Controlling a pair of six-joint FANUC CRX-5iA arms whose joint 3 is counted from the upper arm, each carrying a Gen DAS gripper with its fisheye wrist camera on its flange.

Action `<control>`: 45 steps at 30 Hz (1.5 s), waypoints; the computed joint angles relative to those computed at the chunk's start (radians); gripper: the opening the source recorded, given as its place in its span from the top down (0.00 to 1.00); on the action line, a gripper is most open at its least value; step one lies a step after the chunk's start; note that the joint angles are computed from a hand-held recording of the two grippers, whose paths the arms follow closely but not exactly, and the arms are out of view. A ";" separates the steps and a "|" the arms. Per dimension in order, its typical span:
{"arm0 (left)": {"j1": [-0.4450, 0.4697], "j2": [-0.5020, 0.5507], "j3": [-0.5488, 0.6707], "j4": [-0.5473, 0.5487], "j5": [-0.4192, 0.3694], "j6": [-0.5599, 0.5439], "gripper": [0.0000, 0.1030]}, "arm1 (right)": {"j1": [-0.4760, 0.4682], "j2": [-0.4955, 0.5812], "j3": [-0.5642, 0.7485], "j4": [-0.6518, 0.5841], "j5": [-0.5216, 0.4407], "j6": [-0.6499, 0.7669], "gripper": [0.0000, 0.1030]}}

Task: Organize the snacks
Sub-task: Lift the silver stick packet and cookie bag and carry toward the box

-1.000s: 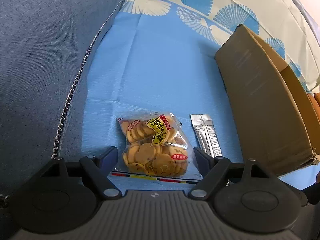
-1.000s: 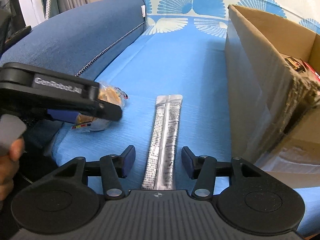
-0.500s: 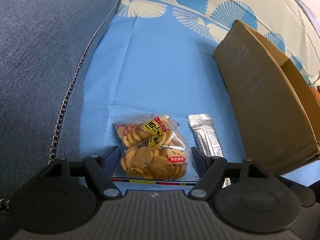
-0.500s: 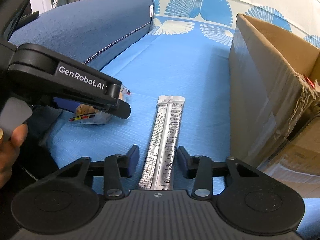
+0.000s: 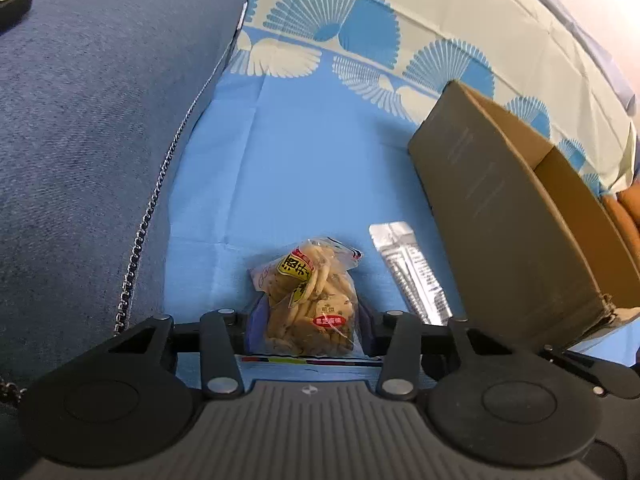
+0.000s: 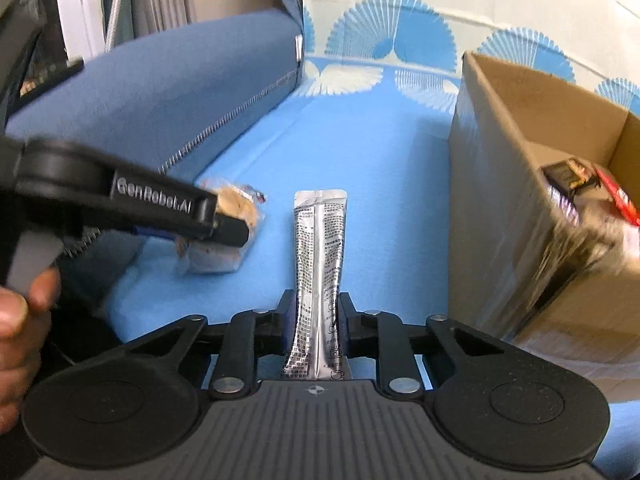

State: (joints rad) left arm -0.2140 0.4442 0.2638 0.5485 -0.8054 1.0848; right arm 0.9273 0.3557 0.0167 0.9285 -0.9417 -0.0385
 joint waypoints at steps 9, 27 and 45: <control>0.009 -0.027 -0.059 0.083 0.047 -0.054 0.60 | -0.004 -0.057 -0.015 0.070 0.023 -0.016 0.79; -0.009 -0.082 -0.139 0.091 0.177 -0.068 0.65 | -0.105 -0.257 -0.283 0.448 0.215 -0.279 0.79; -0.043 -0.080 -0.063 -0.131 0.207 0.091 0.65 | -0.164 -0.318 -0.362 0.558 0.248 -0.475 0.79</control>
